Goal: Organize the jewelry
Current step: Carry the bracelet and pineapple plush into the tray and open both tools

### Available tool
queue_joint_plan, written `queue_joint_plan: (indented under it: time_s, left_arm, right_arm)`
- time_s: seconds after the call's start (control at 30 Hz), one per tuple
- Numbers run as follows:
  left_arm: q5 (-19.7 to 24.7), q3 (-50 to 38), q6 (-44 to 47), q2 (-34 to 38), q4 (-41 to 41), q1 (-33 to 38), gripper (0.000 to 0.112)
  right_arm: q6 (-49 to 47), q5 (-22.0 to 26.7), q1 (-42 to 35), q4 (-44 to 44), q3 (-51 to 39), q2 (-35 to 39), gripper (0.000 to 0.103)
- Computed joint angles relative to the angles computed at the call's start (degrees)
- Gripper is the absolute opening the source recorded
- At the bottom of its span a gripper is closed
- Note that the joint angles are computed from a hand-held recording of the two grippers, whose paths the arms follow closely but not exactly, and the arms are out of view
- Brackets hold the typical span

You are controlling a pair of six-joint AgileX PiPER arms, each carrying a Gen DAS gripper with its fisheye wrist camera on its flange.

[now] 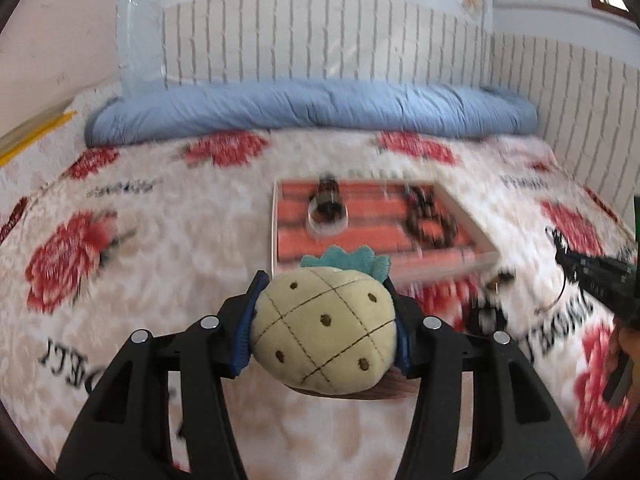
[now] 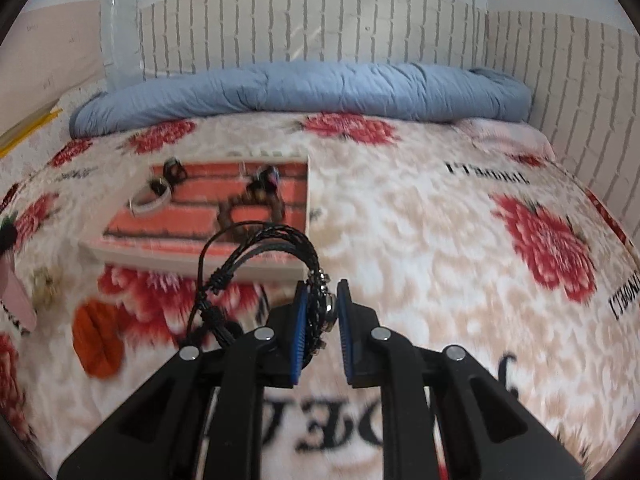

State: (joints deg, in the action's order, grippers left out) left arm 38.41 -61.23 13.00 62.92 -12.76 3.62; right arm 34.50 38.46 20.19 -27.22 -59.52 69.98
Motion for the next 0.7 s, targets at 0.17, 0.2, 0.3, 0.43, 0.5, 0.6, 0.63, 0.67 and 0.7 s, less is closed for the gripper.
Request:
queue_joint_plan:
  time_s: [0.17,0.2,0.3,0.43,0.5,0.6,0.63,0.67,0.7]
  left_arm:
    - [-3.01,-9.91,-5.17,8.73,2.91,-3.02,0.052]
    - [-4.16,-11.44,-7.57,10.32,5.39,-4.44,0.052]
    - [-7.13,-16.24,-13.50,15.77,11.13,-7.42,0.052]
    - [-8.21,-21.37,-12.57,23.04,8.12,-7.37,0.053]
    - [-8.64,-22.73,-14.48,26.06,10.69,-7.89,0.053]
    - [-9.50,-22.31,-10.24,29.93,3.39,-5.74,0.053]
    - [-9.40,-22.28,-9.16,31.30,2.70,-5.41,0.053]
    - [-9.55,-22.47,-9.68,32.54,4.29,-5.57,0.053]
    - [-9.82,-22.58,-11.31,33.44,6.60,-5.96,0.053]
  right_arm:
    - [-0.95,-1.64,-0.05,0.40,-10.15,8.13,0.016]
    - [-1.09,-1.85,-0.03,0.33,-11.91,9.68,0.016]
    - [-0.45,-2.95,0.08,0.06,-17.69,15.34,0.016]
    - [1.20,-3.84,0.35,-0.78,-22.69,21.14,0.016]
    - [4.59,-4.45,1.10,-4.31,-23.95,23.84,0.016]
    - [8.53,-5.63,1.95,-8.59,-23.77,26.87,0.016]
    - [8.17,-5.68,2.07,-8.89,-23.93,28.01,0.016]
    - [7.16,-5.36,2.22,-8.55,-24.71,29.31,0.016]
    - [5.87,-5.26,2.14,-7.82,-25.33,30.33,0.016]
